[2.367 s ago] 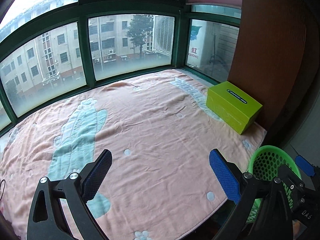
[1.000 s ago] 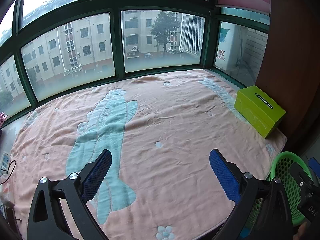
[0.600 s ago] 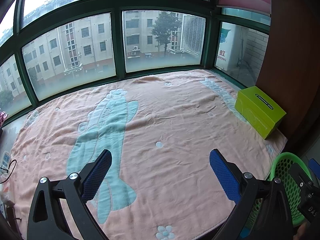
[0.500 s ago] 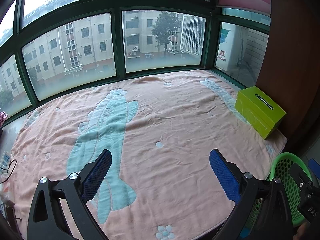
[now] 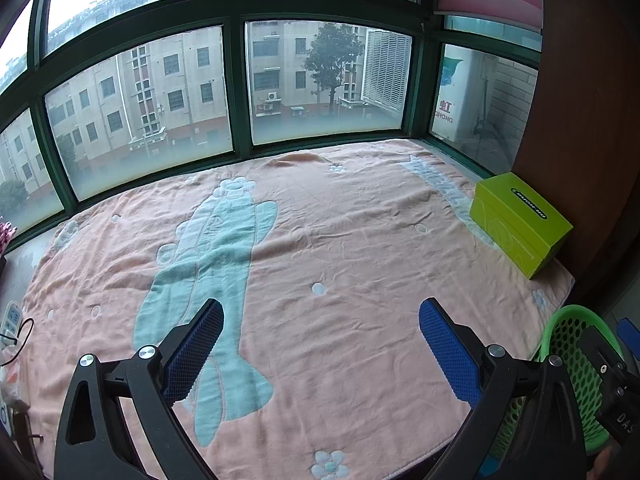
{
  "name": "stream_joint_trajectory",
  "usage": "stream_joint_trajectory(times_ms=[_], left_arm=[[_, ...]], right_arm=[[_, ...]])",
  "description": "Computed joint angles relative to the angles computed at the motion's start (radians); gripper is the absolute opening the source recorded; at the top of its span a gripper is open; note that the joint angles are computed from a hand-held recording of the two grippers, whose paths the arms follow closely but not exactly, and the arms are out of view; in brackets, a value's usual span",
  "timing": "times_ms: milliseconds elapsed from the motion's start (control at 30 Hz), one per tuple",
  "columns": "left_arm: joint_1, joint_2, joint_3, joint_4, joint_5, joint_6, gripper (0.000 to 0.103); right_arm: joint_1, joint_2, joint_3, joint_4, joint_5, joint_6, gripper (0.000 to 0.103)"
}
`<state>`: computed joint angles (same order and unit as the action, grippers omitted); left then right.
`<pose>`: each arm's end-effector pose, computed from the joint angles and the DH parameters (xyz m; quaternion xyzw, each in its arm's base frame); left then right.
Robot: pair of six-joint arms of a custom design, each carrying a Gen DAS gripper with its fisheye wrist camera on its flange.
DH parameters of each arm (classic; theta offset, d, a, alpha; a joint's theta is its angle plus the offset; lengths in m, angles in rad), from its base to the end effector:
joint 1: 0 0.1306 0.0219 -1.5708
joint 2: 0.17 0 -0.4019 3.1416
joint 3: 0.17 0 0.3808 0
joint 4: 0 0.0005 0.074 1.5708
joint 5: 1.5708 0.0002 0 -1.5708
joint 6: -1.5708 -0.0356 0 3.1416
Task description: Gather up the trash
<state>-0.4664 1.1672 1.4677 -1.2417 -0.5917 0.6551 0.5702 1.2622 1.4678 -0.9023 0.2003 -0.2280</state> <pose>0.3244 -0.1416 0.5505 -0.1756 0.8970 0.0773 0.3982 0.3598 0.2217 0.5364 -0.1118 0.8955 0.0802 0.4232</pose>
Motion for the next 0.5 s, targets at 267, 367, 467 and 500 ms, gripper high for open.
stream_joint_trajectory(times_ms=[267, 367, 467, 500], left_arm=[[0.000, -0.001, -0.001, -0.002, 0.001, 0.002, 0.095], [-0.001, -0.003, -0.002, -0.002, 0.000, 0.004, 0.095], [-0.001, -0.002, -0.002, -0.003, 0.001, 0.005, 0.095], [-0.002, -0.003, -0.002, -0.003, 0.001, 0.005, 0.095]], right_arm=[[-0.001, 0.000, 0.000, 0.001, -0.002, 0.000, 0.096], [0.000, -0.001, 0.000, 0.001, 0.001, -0.001, 0.096], [0.001, -0.002, -0.001, 0.001, 0.002, -0.003, 0.096], [0.001, -0.002, -0.001, 0.001, 0.004, -0.003, 0.096]])
